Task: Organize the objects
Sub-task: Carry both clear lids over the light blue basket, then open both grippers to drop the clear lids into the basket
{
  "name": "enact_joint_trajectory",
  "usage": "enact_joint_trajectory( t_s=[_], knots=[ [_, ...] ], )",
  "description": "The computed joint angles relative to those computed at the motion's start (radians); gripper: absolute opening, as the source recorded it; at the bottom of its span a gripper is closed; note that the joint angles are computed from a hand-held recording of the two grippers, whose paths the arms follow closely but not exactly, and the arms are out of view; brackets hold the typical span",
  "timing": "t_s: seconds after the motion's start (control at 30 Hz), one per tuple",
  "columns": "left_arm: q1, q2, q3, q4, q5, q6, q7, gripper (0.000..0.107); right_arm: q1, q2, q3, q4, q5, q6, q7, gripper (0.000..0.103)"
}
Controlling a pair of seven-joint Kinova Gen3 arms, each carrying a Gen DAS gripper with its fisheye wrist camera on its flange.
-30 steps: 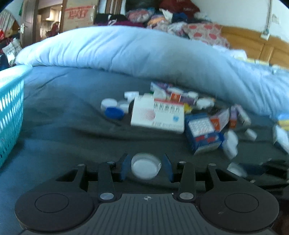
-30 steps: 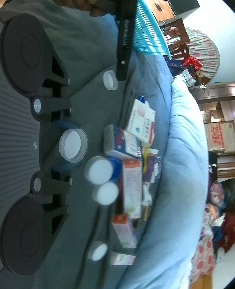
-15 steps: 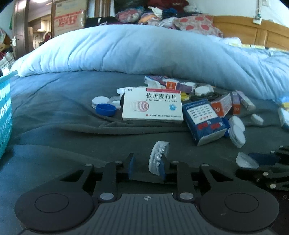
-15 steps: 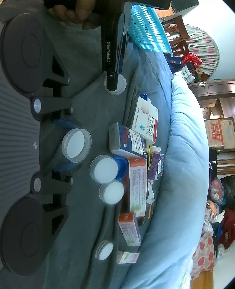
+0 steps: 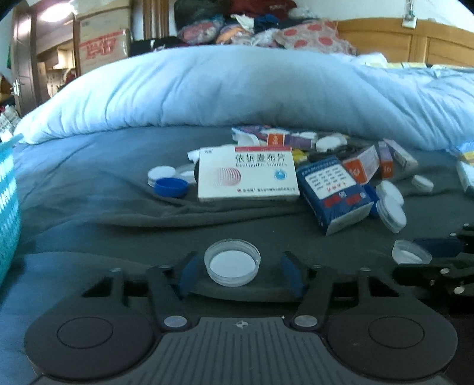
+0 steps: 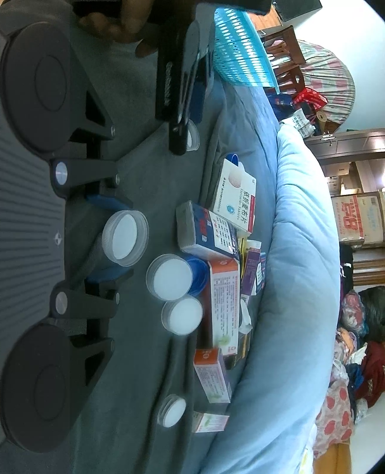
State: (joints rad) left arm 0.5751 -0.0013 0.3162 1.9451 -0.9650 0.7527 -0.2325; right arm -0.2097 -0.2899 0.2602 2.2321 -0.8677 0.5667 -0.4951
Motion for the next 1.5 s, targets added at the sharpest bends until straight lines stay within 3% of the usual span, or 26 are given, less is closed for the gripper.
enact_joint_trajectory(
  t_s=[0.03, 0.23, 0.37, 0.43, 0.53, 0.63, 0.83, 1.0, 1.27, 1.5],
  knots=[
    [-0.001, 0.002, -0.001, -0.001, 0.002, 0.0, -0.003, 0.041, -0.002, -0.001, 0.007, 0.0, -0.007, 0.005, 0.003, 0.043],
    [0.02, -0.034, -0.008, -0.035, 0.016, 0.062, 0.02, 0.04, 0.022, -0.009, -0.001, -0.026, -0.014, 0.06, -0.026, 0.043],
    [-0.117, -0.089, 0.14, -0.141, 0.023, 0.225, -0.056, 0.04, 0.02, -0.039, -0.065, -0.105, 0.06, 0.094, -0.116, 0.043],
    [-0.176, -0.122, 0.167, -0.202, 0.035, 0.306, -0.084, 0.04, -0.003, -0.043, -0.095, -0.175, 0.078, 0.108, -0.169, 0.043],
    [-0.17, -0.165, 0.117, -0.27, 0.018, 0.417, -0.114, 0.04, -0.06, -0.037, -0.148, -0.29, 0.088, 0.099, -0.224, 0.043],
    [-0.159, -0.221, 0.043, -0.306, 0.018, 0.476, -0.166, 0.04, -0.121, 0.002, -0.193, -0.429, 0.108, 0.119, -0.29, 0.043],
    [-0.275, -0.345, -0.017, -0.327, 0.068, 0.508, -0.253, 0.04, -0.267, 0.145, -0.3, -0.707, 0.261, 0.131, -0.489, 0.043],
    [-0.336, -0.399, -0.076, -0.334, 0.132, 0.5, -0.322, 0.04, -0.247, 0.253, -0.477, -0.892, 0.458, 0.185, -0.665, 0.043],
    [-0.403, -0.495, -0.177, -0.275, 0.252, 0.448, -0.409, 0.04, -0.391, 0.338, -0.545, -1.071, 0.706, 0.283, -0.902, 0.043],
    [-0.479, -0.521, -0.198, -0.252, 0.316, 0.386, -0.459, 0.04, -0.466, 0.385, -0.544, -1.142, 0.796, 0.316, -0.971, 0.043]
  ],
)
